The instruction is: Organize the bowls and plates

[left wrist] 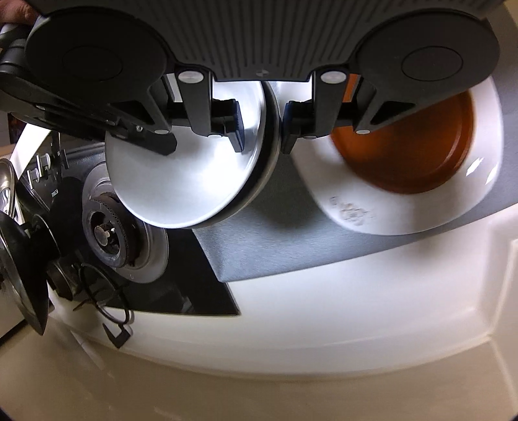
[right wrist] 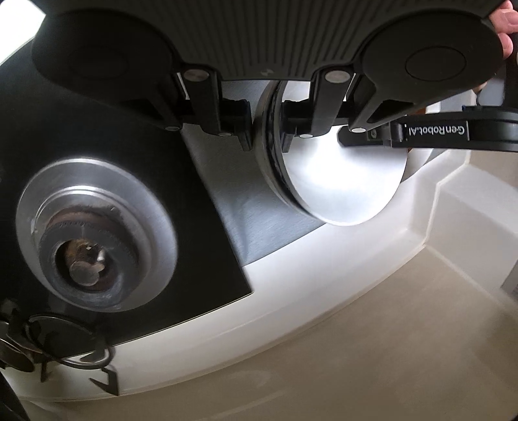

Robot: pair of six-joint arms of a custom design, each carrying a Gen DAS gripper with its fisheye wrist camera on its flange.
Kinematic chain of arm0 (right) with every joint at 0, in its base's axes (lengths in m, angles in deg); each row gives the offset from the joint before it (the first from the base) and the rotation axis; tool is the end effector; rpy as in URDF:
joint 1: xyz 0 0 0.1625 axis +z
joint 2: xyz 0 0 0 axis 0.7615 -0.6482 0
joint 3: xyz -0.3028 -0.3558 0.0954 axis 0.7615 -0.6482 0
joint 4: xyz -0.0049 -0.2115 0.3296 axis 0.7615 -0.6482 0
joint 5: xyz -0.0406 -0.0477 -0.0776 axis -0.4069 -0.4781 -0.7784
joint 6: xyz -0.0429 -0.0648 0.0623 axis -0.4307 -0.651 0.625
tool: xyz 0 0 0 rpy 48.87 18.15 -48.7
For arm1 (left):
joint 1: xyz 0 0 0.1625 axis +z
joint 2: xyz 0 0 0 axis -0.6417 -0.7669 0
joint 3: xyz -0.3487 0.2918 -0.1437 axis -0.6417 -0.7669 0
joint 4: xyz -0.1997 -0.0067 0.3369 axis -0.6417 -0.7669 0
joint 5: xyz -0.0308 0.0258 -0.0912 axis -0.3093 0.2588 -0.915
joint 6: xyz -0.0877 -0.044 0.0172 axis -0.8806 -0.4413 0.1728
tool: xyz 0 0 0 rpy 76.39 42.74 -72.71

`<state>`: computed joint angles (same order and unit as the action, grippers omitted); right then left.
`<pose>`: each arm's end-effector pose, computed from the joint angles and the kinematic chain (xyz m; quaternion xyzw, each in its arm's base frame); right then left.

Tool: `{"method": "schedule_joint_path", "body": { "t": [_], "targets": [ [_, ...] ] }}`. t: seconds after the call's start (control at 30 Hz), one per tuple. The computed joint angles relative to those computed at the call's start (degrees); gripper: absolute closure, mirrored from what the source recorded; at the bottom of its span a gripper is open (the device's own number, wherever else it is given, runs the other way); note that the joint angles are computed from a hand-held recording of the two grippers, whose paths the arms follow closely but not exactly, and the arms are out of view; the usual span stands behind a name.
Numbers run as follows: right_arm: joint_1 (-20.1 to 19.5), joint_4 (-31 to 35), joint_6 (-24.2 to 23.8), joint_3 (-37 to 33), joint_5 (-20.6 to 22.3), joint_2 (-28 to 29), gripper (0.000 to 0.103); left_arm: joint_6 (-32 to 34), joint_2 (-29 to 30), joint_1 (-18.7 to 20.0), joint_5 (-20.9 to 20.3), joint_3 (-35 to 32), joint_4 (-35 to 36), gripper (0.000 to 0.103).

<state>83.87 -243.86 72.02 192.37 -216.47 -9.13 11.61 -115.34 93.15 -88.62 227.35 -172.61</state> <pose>0.3060 -0.2255 -0.0456 -0.1055 -0.9253 0.3168 0.1799 -0.0264 -0.3327 0.2724 0.2341 0.9432 -0.0484 0.2309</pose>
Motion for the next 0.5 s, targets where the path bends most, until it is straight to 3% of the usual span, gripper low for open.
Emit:
{"method": "schedule_joint_path", "body": {
  "t": [0.27,0.5],
  "targets": [
    [4.23,9.59,-0.24,-5.19,4.51,-2.17,0.085,-5.15,-13.52,0.48,1.53,-3.26,16.34,0.078],
    [7.67,17.02,-3.38,-13.23,10.73,-0.98,0.084,-11.74,-25.14,2.02,5.14,-9.44,33.25,0.078]
  ]
}}
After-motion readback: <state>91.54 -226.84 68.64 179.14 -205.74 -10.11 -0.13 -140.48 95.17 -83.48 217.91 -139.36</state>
